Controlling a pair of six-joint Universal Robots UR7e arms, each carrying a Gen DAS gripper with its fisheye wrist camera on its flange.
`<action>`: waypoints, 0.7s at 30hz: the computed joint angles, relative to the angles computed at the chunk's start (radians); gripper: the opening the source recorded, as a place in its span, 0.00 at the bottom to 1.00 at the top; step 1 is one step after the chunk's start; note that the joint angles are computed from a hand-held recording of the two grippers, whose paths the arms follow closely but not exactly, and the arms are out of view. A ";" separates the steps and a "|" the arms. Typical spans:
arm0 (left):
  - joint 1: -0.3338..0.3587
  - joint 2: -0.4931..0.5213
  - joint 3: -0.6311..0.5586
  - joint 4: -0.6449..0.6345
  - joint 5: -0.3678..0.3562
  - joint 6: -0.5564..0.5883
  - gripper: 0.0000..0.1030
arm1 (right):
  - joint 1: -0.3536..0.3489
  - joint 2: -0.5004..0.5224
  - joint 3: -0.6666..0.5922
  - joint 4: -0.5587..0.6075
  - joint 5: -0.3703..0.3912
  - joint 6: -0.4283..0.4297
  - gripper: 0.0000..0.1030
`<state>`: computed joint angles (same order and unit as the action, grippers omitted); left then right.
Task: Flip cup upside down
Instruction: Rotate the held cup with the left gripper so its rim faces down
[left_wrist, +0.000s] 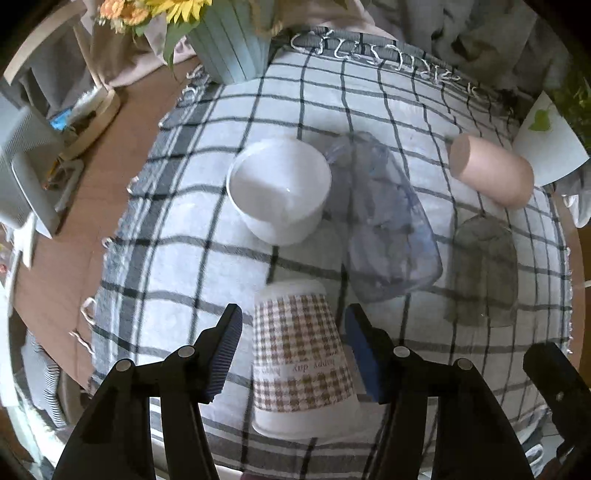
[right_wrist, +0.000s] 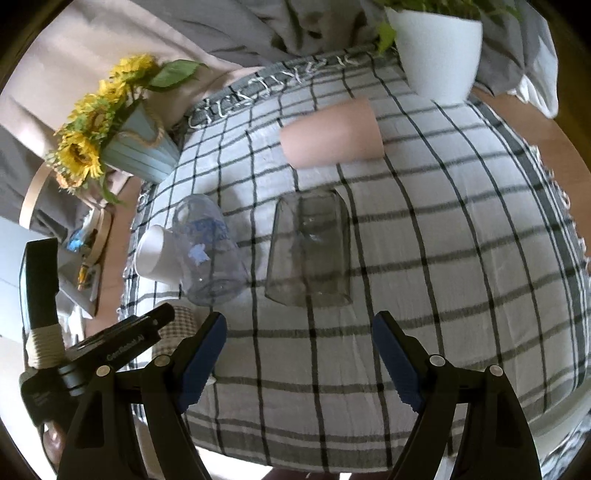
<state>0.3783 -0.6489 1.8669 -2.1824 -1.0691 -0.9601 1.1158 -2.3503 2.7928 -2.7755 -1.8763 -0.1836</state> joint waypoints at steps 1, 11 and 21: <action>0.004 0.002 0.003 -0.009 -0.014 -0.001 0.56 | 0.004 0.001 -0.002 -0.001 -0.001 -0.009 0.79; 0.033 0.023 0.026 -0.037 -0.042 -0.021 0.56 | -0.039 -0.021 -0.011 0.043 0.045 -0.051 0.79; 0.096 0.081 -0.051 0.031 -0.085 -0.008 0.56 | 0.004 0.033 -0.022 -0.015 0.049 -0.043 0.79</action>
<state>0.4738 -0.5683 1.8160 -2.1519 -1.1540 -0.9682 1.1198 -2.3173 2.7704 -2.7902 -1.8272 -0.2266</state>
